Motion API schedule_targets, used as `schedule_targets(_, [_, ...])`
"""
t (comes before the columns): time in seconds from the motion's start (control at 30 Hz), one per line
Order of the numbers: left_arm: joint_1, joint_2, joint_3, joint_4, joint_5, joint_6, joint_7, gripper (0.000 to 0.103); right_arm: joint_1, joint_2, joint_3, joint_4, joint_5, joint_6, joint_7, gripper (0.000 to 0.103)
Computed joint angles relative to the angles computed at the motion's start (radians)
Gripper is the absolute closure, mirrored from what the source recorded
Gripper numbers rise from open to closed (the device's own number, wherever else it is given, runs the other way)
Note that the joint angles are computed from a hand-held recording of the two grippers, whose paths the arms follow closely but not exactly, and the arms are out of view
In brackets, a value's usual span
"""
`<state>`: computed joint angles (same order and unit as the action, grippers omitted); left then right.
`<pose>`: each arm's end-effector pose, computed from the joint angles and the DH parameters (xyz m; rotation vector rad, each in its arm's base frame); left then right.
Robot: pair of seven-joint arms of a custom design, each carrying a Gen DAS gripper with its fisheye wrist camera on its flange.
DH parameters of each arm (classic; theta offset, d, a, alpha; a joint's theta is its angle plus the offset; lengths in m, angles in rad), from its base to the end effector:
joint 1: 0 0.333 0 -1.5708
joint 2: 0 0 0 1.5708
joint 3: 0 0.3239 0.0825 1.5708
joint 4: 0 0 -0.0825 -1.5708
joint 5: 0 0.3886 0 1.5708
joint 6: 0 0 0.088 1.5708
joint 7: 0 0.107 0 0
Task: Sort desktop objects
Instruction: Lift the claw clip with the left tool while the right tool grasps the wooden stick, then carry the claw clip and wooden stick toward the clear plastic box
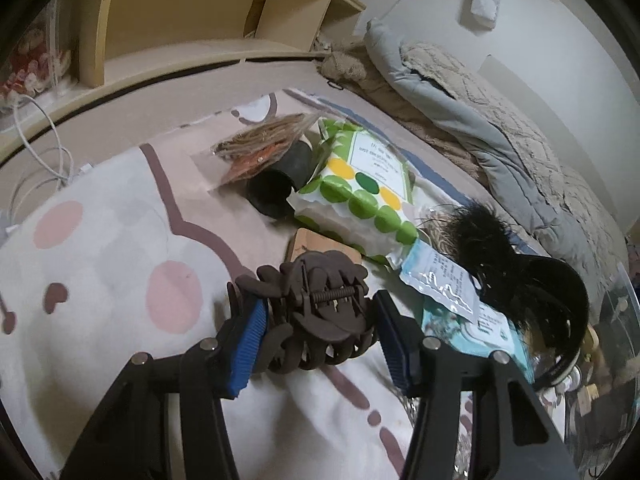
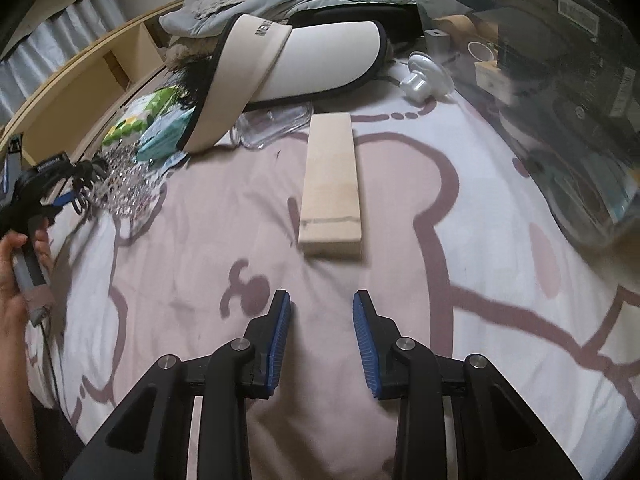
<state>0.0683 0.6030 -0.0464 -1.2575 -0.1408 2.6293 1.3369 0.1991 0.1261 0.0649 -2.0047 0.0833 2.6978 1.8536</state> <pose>0.7845 0.0315 0.5053 -2.1520 1.4743 -0.9365 0.6066 0.1596 0.4645 -1.7576 1.9167 -0.2966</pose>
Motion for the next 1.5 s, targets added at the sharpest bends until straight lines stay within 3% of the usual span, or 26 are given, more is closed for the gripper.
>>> schedule_targets(0.17, [0.022, -0.110, -0.028, -0.146, -0.039, 0.062, 0.056, 0.049, -0.001, -0.020, 0.002, -0.027, 0.021, 0.019, 0.004, 0.070])
schedule_targets(0.3, [0.067, -0.200, -0.091, -0.255, -0.159, 0.112, 0.164, 0.049, -0.020, -0.040, 0.011, -0.059, 0.171, 0.071, -0.049, 0.070])
schedule_targets(0.43, [0.097, -0.273, -0.144, -0.342, -0.307, 0.132, 0.306, 0.049, -0.005, -0.040, -0.010, -0.057, 0.067, 0.108, 0.016, 0.068])
schedule_targets(0.53, [0.096, -0.327, -0.163, -0.405, -0.402, 0.126, 0.417, 0.049, 0.002, -0.035, -0.015, -0.056, 0.011, 0.150, 0.056, 0.028])
schedule_targets(0.57, [0.091, -0.346, -0.167, -0.429, -0.429, 0.121, 0.457, 0.049, 0.005, -0.034, -0.018, -0.055, -0.021, 0.162, 0.077, 0.028])
schedule_targets(0.77, [0.020, -0.421, -0.145, -0.529, -0.482, 0.071, 0.565, 0.049, 0.006, 0.025, -0.027, 0.030, -0.134, 0.101, 0.133, 0.028])
schedule_targets(1.0, [-0.053, -0.458, -0.130, -0.589, -0.471, 0.009, 0.640, 0.049, -0.011, 0.113, -0.019, 0.132, -0.151, 0.068, 0.128, 0.030])
schedule_targets(1.07, [-0.063, -0.468, -0.127, -0.602, -0.476, 0.007, 0.657, 0.049, -0.011, 0.126, -0.020, 0.146, -0.169, 0.063, 0.120, 0.048])
schedule_targets(1.2, [-0.065, -0.480, -0.123, -0.609, -0.519, -0.043, 0.706, 0.049, -0.044, 0.129, 0.017, 0.144, -0.098, 0.067, 0.035, 0.067])
schedule_targets(1.33, [-0.059, -0.479, -0.114, -0.589, -0.543, -0.137, 0.780, 0.049, -0.028, 0.102, 0.005, 0.121, -0.112, 0.053, 0.030, 0.070])
schedule_targets(1.5, [-0.067, -0.464, -0.098, -0.566, -0.454, -0.181, 0.779, 0.049, -0.037, 0.053, 0.021, 0.068, -0.033, 0.044, -0.013, 0.070])
